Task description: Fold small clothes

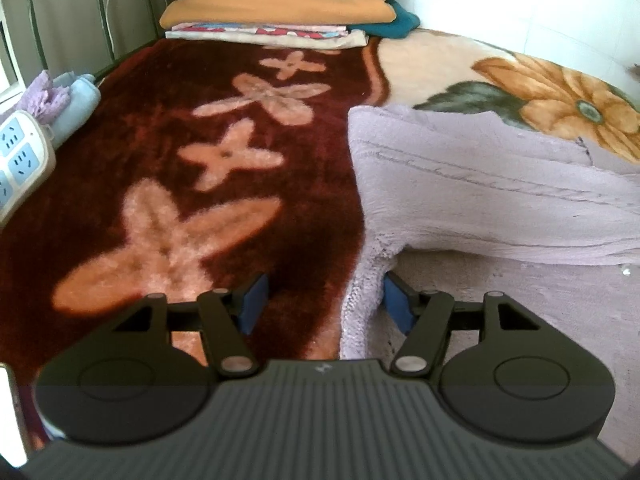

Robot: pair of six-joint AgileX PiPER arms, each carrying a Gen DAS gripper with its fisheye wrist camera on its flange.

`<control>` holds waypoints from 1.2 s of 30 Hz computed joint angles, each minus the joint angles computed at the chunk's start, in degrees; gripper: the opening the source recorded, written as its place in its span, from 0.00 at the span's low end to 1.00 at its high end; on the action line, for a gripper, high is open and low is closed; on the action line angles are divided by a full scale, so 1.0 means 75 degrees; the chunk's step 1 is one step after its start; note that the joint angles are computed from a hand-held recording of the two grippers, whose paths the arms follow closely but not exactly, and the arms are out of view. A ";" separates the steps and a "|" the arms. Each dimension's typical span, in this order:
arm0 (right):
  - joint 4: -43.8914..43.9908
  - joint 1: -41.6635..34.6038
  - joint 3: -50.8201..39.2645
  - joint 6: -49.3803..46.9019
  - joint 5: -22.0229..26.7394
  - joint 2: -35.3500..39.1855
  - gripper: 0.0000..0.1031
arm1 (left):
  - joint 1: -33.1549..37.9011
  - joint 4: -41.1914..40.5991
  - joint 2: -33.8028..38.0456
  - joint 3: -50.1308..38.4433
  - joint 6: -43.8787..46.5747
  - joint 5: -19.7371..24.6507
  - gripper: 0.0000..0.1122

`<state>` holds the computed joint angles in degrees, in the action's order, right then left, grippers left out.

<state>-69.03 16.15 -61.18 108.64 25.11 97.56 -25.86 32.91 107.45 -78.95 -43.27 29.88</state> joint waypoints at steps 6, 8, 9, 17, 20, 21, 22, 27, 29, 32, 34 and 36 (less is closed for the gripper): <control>0.0466 0.0263 0.1131 -0.0268 -0.0403 -0.1709 0.47 | -0.0275 0.0044 -0.0735 0.0423 0.0374 -0.0038 0.58; 0.1093 0.0580 0.1334 -0.0958 -0.0226 -0.2291 0.49 | -0.0399 -0.0048 -0.1000 0.0528 0.0608 0.0012 0.58; 0.1495 0.0777 0.1367 -0.1420 -0.0058 -0.2563 0.50 | -0.0465 -0.0108 -0.1141 0.0584 0.0734 0.0047 0.58; 0.3578 0.2858 0.1046 -0.3965 0.1820 -0.4362 0.60 | -0.1141 -0.0238 -0.2500 0.1447 0.1199 0.0365 0.58; 0.3600 0.3908 0.0757 -0.4038 0.2855 -0.4523 0.64 | -0.1354 -0.0559 -0.2940 0.1847 0.1489 0.0392 0.58; 0.3543 0.4302 0.0721 -0.3954 0.3195 -0.4539 0.65 | -0.1412 -0.0658 -0.3094 0.2025 0.1592 0.0338 0.58; 0.3437 0.4655 0.0761 -0.3828 0.3428 -0.4553 0.66 | -0.1502 -0.0680 -0.3239 0.2214 0.1616 0.0293 0.58; 0.3149 0.6317 0.1034 -0.3376 0.4453 -0.4049 0.67 | -0.2117 -0.0374 -0.3667 0.2953 0.1163 0.0433 0.58; 0.3336 0.6487 0.1211 -0.3515 0.4322 -0.3776 0.67 | -0.2344 -0.0364 -0.3721 0.3161 0.1074 0.0517 0.58; 0.3727 0.6629 0.1483 -0.3652 0.3825 -0.3507 0.67 | -0.2603 -0.0378 -0.3748 0.3438 0.0977 0.0634 0.58; 0.3953 0.6637 0.1651 -0.3790 0.3551 -0.3447 0.68 | -0.2717 -0.0534 -0.3763 0.3583 0.1062 0.0702 0.58; 0.4112 0.6760 0.1742 -0.3772 0.3487 -0.3318 0.68 | -0.2820 -0.0623 -0.3745 0.3695 0.1072 0.0768 0.58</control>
